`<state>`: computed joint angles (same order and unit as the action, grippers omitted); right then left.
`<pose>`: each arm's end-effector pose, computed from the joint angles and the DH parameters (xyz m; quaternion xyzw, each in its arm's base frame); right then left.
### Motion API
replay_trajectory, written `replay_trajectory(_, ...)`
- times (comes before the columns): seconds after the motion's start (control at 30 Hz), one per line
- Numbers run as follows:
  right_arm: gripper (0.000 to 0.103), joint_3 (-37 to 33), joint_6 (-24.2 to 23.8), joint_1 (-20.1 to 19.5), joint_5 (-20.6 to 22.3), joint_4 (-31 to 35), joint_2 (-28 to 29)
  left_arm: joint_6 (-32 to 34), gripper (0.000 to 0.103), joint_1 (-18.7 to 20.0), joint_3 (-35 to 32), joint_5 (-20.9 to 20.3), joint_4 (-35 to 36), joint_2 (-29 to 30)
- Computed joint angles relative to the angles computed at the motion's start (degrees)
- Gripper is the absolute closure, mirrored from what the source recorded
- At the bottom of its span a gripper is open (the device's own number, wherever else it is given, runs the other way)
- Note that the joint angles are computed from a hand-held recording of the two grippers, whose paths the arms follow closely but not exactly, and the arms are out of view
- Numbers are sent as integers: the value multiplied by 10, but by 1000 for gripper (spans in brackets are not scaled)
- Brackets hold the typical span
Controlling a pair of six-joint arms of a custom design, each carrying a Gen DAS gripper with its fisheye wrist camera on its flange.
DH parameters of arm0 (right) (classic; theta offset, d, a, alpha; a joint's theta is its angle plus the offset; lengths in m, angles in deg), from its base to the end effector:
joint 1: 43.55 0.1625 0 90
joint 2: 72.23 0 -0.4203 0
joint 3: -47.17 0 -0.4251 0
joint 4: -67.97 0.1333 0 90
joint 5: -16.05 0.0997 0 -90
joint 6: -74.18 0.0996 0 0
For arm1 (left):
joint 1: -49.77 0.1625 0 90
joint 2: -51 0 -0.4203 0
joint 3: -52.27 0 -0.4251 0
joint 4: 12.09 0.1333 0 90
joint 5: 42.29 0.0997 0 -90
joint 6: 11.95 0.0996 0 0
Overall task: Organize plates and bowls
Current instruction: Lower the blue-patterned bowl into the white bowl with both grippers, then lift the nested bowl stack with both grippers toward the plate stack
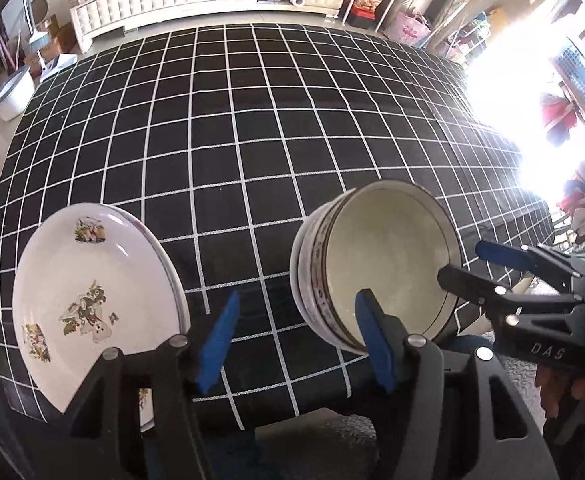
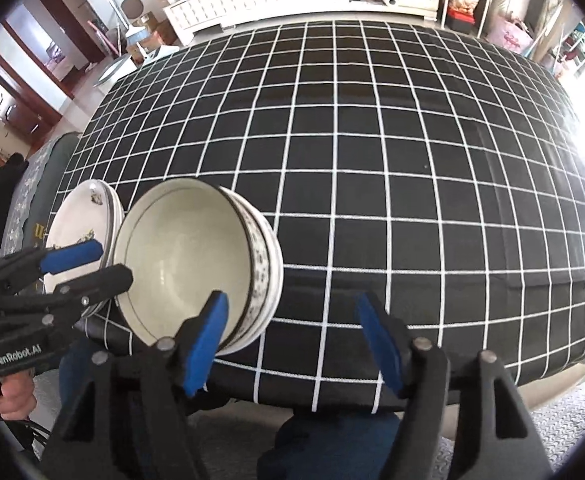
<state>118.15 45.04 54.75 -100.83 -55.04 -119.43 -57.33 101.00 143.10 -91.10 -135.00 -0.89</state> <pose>0.2010 -0.7662 0.2278 0.2934 -0.9242 0.0351 0.2420 -0.2716 -0.6557 0.1410 -0.0354 0.9343 -0.1988 0.2937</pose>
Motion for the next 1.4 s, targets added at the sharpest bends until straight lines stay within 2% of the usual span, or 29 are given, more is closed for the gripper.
replay_trajectory(0.13,24,3,33,-9,32,-2,-6,15,43,2,13,7,-24,2)
replay_trajectory(0.27,24,-8,50,-12,38,11,1,32,42,9,30,-1,-63,5)
replay_trajectory(0.33,24,-22,59,-14,38,27,11,37,42,16,32,-11,-75,9)
replay_trajectory(0.5,24,-51,103,-24,77,64,29,53,42,35,38,-35,-110,17)
replay_trajectory(0.57,24,-52,103,-24,73,66,32,66,45,44,35,-53,-109,22)
replay_trajectory(0.67,24,-52,98,-25,81,75,33,87,54,52,33,-61,-123,32)
replay_trajectory(0.7,25,-50,98,-25,83,72,33,93,57,55,35,-65,-131,35)
replay_trajectory(0.83,47,-50,106,-25,70,78,39,113,62,63,36,-85,-153,42)
replay_trajectory(1.0,49,-48,101,-30,95,84,37,128,62,63,25,-92,-158,55)
replay_trajectory(1.1,49,-57,121,-37,117,106,40,130,62,67,10,-96,-155,63)
replay_trajectory(1.4,49,-56,129,-33,104,100,40,121,62,58,13,-69,-156,68)
